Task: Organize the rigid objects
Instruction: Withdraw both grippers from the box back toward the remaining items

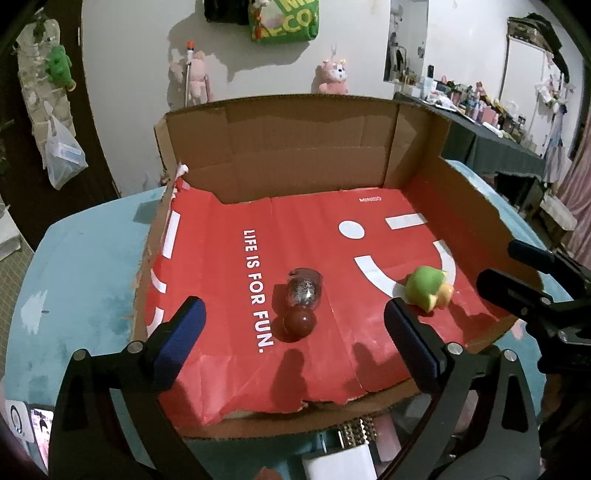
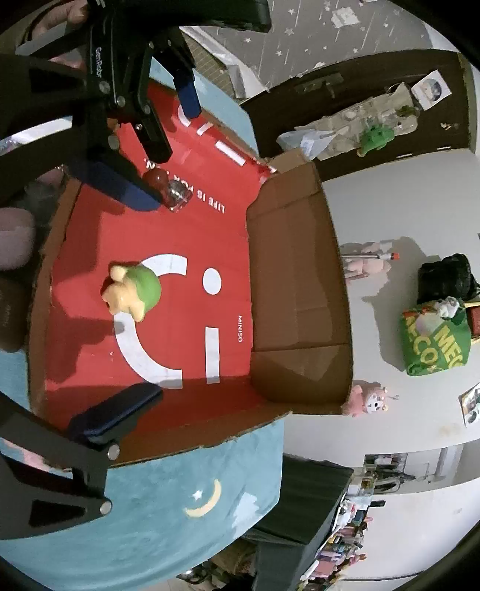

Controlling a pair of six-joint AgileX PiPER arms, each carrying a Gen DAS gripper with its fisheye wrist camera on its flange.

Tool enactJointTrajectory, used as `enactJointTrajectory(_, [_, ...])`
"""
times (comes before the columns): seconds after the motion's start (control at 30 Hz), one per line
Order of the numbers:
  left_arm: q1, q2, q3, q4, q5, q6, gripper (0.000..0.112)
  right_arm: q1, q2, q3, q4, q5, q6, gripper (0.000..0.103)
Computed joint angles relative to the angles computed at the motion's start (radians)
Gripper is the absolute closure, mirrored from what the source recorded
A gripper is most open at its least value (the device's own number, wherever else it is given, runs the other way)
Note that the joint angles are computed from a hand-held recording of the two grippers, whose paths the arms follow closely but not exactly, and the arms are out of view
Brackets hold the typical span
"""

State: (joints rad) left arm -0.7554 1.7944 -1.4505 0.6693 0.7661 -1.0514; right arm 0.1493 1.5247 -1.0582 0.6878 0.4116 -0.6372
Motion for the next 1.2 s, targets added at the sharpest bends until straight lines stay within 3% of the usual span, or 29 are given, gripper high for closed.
enactJointTrajectory(0.37, [-0.077,-0.088,0.083,0.091,0.030,-0.127,0.009,-0.023,-0.141,0.121,0.230,-0.019,-0.212,0.000])
enactJointTrajectory(1.2, [-0.272,-0.184,0.209,0.208,0.159,-0.320,0.009,-0.024,-0.354,0.330,0.338,-0.039,-0.313,0.000])
